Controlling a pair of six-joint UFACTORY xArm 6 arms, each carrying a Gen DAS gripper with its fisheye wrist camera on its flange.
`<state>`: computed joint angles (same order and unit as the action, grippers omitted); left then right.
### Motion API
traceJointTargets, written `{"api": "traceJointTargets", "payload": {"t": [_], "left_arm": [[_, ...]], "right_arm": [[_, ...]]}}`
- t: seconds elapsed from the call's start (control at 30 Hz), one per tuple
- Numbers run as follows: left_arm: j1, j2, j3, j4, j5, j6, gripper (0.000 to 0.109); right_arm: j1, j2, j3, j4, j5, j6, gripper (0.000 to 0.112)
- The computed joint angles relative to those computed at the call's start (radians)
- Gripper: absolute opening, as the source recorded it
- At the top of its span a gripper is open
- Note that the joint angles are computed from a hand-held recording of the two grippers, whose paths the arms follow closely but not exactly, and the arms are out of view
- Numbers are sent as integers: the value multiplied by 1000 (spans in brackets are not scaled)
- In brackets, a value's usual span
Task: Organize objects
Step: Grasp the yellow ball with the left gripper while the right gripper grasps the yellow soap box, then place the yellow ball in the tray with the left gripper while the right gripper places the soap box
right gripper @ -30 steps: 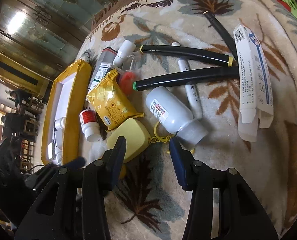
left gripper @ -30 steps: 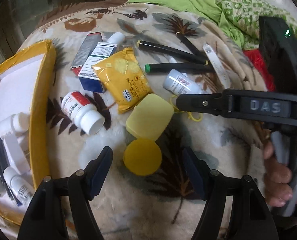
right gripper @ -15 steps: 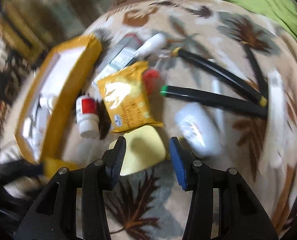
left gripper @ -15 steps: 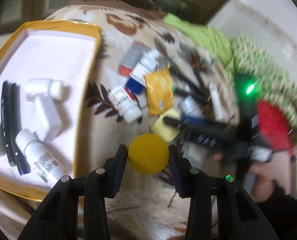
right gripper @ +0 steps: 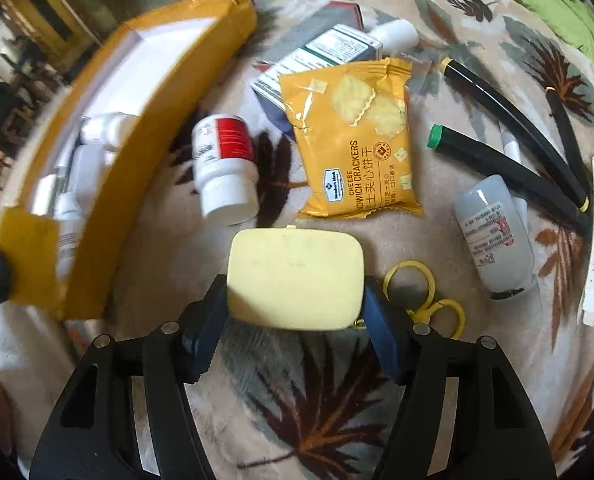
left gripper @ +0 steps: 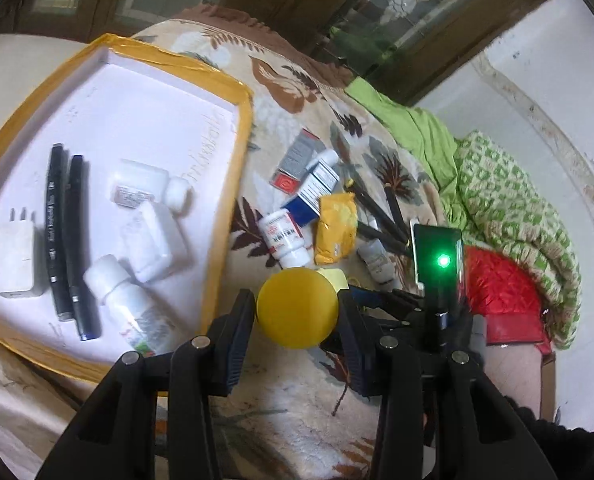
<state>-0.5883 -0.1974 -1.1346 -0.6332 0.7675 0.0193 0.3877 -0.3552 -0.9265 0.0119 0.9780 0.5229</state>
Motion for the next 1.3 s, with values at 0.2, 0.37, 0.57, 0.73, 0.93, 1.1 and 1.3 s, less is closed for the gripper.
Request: {"api": "traceJointTargets", "payload": {"t": [0.2, 0.37, 0.57, 0.73, 0.93, 1.1, 1.3], "left_arm": [[54, -38, 43, -38, -37, -6, 42], [94, -49, 70, -13, -70, -61, 42], [133, -59, 95, -14, -95, -93, 42], [170, -51, 94, 0, -97, -117, 42], [192, 40, -2, 49, -79, -137, 42], [220, 171, -146, 60, -30, -164, 42], [236, 315, -316, 106, 96, -181, 42]], "right_arm": [[4, -22, 6, -5, -16, 75, 64], [1, -85, 23, 43, -98, 70, 64], [33, -92, -29, 120, -214, 25, 64], [52, -23, -116, 192, -280, -30, 64], [41, 96, -221, 309, -310, -116, 64], [20, 242, -363, 399, -305, -182, 64], [-5, 383, -497, 422, -282, -208, 64]]}}
